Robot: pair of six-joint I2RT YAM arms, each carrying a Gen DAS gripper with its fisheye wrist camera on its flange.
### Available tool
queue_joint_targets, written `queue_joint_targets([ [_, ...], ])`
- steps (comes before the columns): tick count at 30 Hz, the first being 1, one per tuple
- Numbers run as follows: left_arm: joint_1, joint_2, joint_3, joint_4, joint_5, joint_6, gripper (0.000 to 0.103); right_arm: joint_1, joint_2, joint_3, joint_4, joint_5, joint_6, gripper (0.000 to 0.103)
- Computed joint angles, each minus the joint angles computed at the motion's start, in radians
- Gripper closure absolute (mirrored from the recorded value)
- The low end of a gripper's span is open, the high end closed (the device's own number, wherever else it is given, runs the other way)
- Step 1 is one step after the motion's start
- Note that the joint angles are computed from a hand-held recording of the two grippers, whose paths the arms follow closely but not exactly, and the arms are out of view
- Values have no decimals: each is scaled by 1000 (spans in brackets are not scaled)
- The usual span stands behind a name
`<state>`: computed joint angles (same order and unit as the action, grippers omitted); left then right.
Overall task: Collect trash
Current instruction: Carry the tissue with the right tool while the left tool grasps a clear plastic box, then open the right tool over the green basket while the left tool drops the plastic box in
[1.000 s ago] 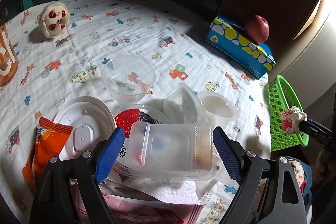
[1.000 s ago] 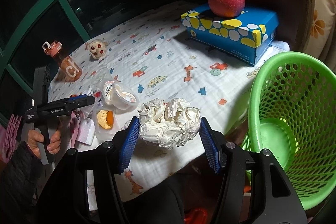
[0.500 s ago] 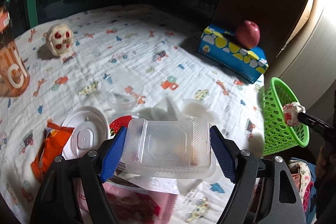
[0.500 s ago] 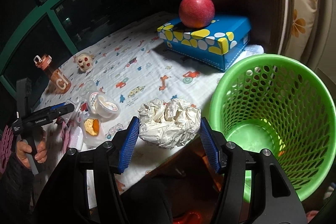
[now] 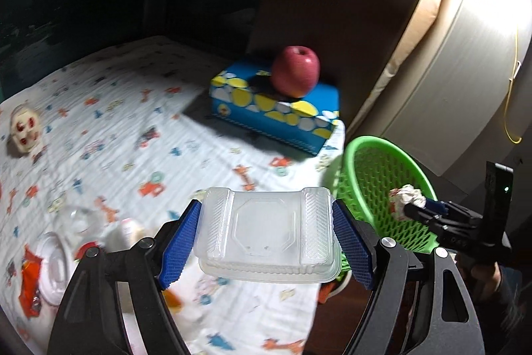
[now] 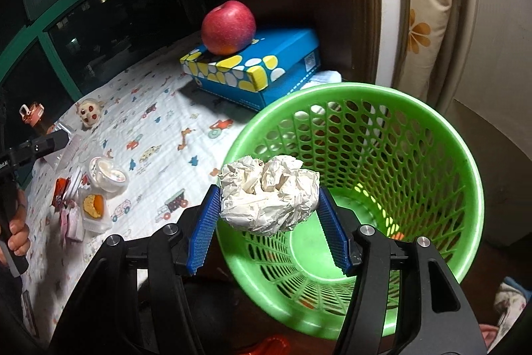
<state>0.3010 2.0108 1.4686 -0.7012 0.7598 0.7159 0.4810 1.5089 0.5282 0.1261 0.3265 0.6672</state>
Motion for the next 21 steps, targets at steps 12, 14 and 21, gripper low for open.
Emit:
queue_joint_targets([
  [12,-275,-109,-192,171,-73,-124,27,-124,-121,-177,57,-46,-16,32],
  [14,-316,-120,-218,197,-89,-143,27,-140,-144,-200,61,-53,-17,31],
  [21,-437,-122,-260,257,-149,-202,27,-164,-265,-263,32,-53,-14,29],
])
